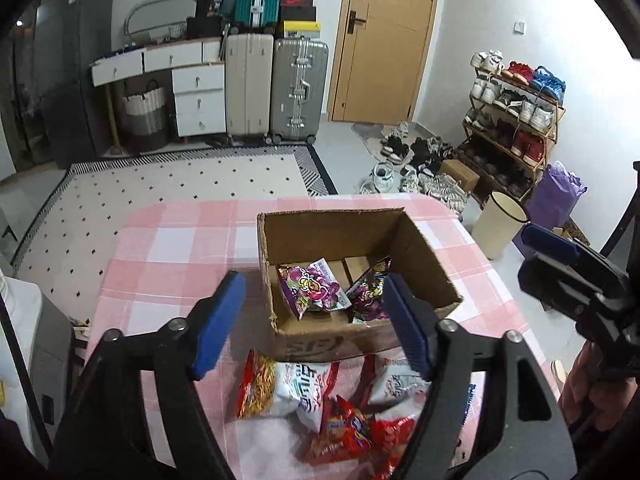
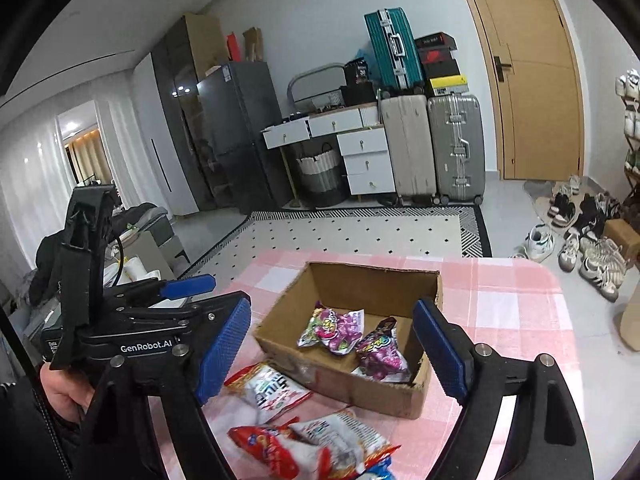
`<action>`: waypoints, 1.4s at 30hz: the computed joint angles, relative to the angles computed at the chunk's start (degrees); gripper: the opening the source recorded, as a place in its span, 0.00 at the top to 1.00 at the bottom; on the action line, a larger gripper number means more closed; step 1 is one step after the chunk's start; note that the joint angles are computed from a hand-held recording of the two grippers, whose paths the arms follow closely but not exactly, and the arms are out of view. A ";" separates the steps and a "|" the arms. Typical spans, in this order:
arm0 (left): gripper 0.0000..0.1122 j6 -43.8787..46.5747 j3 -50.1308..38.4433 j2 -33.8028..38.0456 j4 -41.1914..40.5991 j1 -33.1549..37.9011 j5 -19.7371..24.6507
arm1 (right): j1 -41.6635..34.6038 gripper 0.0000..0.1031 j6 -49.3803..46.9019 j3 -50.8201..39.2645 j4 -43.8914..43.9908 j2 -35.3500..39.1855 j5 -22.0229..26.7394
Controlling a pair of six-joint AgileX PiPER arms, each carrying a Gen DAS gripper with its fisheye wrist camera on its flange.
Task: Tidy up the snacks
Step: 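Move both tools back over the remaining snack pile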
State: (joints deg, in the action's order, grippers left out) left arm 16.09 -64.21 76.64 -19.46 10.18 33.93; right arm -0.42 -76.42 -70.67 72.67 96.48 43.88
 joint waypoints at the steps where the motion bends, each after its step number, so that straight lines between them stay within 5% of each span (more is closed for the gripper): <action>1: 0.29 -1.38 0.71 -1.95 1.34 -0.34 0.50 | -0.37 0.15 -0.43 1.07 0.21 -1.22 0.37; 11: 0.24 -6.40 5.42 -17.33 5.34 -1.71 7.06 | -4.18 0.05 -6.83 15.65 3.50 -16.92 2.50; 21: 0.09 -9.35 9.23 -30.95 6.97 -3.19 14.33 | -13.26 0.01 -11.49 27.25 4.32 -30.82 9.97; 27: 0.09 -13.16 12.74 -37.04 10.48 -5.46 17.03 | -18.14 0.01 -14.19 31.20 4.27 -34.29 14.04; 42: 0.09 -5.73 26.29 -46.16 0.22 -1.09 18.57 | -28.70 0.01 -25.17 43.71 6.37 -34.86 19.33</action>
